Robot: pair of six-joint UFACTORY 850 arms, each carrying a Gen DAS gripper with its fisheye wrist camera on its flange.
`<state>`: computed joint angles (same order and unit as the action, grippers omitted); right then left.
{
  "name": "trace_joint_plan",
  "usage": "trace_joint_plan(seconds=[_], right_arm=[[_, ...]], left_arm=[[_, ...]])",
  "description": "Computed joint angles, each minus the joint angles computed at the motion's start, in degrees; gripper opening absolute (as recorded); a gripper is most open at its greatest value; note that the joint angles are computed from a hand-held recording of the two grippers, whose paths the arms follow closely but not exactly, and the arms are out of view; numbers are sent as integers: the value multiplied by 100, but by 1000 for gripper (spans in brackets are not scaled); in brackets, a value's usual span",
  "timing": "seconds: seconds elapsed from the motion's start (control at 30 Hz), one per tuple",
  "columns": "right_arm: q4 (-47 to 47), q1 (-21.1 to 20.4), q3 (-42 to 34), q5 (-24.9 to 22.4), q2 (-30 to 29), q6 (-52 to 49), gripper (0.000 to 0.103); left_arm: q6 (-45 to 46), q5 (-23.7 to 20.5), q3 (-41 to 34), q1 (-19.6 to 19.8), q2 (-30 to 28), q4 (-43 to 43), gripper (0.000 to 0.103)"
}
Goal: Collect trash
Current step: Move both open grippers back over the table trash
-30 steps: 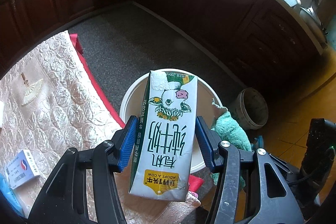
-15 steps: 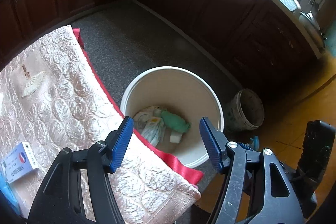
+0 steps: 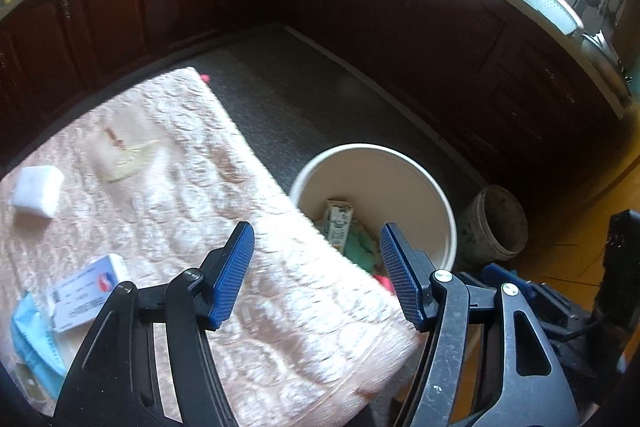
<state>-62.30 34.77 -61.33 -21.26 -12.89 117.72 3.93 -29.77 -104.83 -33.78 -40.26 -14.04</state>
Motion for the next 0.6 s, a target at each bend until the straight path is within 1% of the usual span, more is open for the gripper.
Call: trace_joint_plan(seconds=[0.17, 0.3, 0.4, 0.6], right_arm=[[155, 174, -317, -295, -158, -377, 61], [225, 321, -553, -581, -259, -600, 62], [175, 441, -729, -849, -335, -681, 67], [227, 574, -1036, -1026, -491, -933, 69]], left_arm=[[-114, 194, 374, 135, 280, 84, 64], [-221, 432, 836, 246, 612, 232, 64], [-372, 580, 1132, 307, 836, 363, 64], [-772, 861, 1646, 466, 1205, 753, 64]])
